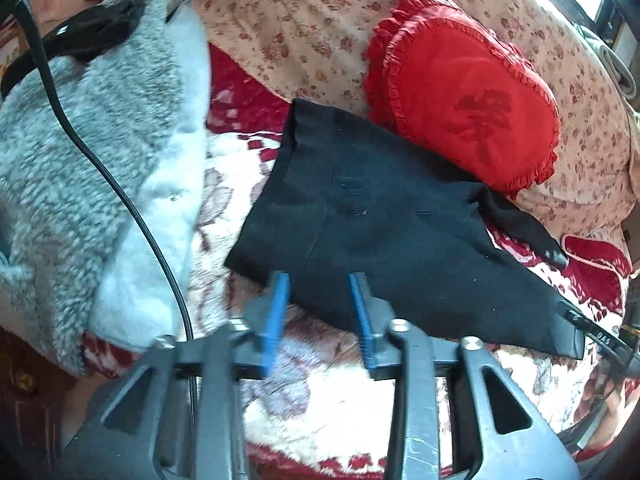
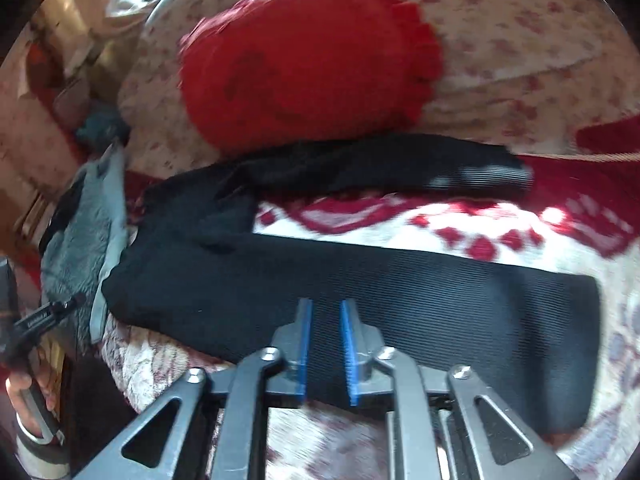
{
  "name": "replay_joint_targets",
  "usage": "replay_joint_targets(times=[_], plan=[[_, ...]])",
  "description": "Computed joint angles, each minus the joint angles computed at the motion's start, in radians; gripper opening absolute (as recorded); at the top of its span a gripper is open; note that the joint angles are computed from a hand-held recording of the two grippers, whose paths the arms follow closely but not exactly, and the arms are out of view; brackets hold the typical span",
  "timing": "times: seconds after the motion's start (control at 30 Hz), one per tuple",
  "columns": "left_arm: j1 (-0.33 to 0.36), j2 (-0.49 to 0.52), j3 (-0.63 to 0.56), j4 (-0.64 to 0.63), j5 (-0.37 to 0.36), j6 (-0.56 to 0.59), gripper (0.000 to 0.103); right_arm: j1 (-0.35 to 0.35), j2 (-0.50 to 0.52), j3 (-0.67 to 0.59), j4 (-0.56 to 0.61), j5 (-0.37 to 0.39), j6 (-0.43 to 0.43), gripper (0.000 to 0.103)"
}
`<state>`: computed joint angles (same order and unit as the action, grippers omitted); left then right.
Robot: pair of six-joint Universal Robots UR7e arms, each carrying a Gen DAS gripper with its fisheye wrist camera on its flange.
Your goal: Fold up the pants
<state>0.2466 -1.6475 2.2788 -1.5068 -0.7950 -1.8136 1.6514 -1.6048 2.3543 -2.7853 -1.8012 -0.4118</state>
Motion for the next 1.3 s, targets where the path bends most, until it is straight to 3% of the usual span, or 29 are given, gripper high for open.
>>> replay_joint_targets(times=[0.03, 0.23, 0.33, 0.4, 0.57, 0.8, 0.9, 0.93, 1.17, 1.3], plan=[[0.015, 0.015, 0.002, -0.037, 0.008, 0.03, 0.041, 0.015, 0.038, -0.005, -0.007, -0.006, 0.0, 0.041], [0.124, 0.129, 0.006, -0.266, 0.023, 0.24, 0.043, 0.053, 0.19, -0.027, -0.054, -0.085, -0.03, 0.043], [0.194, 0.203, -0.014, -0.321, 0.02, 0.329, 0.043, 0.062, 0.183, -0.074, 0.021, -0.014, -0.013, 0.043], [0.215, 0.238, -0.041, -0.285, 0.047, 0.336, 0.043, 0.079, 0.203, -0.117, 0.029, 0.029, -0.011, 0.043], [0.24, 0.238, -0.061, -0.279, 0.104, 0.355, 0.043, 0.175, 0.376, -0.26, -0.034, 0.001, -0.097, 0.043], [0.25, 0.184, -0.044, -0.203, 0.195, 0.257, 0.043, 0.247, 0.666, -0.573, 0.103, -0.037, -0.228, 0.043], [0.26, 0.145, -0.009, -0.249, 0.222, 0.261, 0.053, 0.265, 0.766, -0.674, 0.153, -0.056, -0.298, 0.043], [0.266, 0.129, 0.008, -0.278, 0.226, 0.271, 0.058, 0.27, 0.793, -0.7, 0.165, -0.064, -0.31, 0.044], [0.333, 0.086, 0.05, -0.437, 0.185, 0.329, 0.059, 0.276, 0.955, -0.883, 0.277, -0.132, -0.394, 0.045], [0.344, 0.077, 0.055, -0.449, 0.173, 0.322, 0.059, 0.25, 1.011, -0.988, 0.421, -0.078, -0.341, 0.045]])
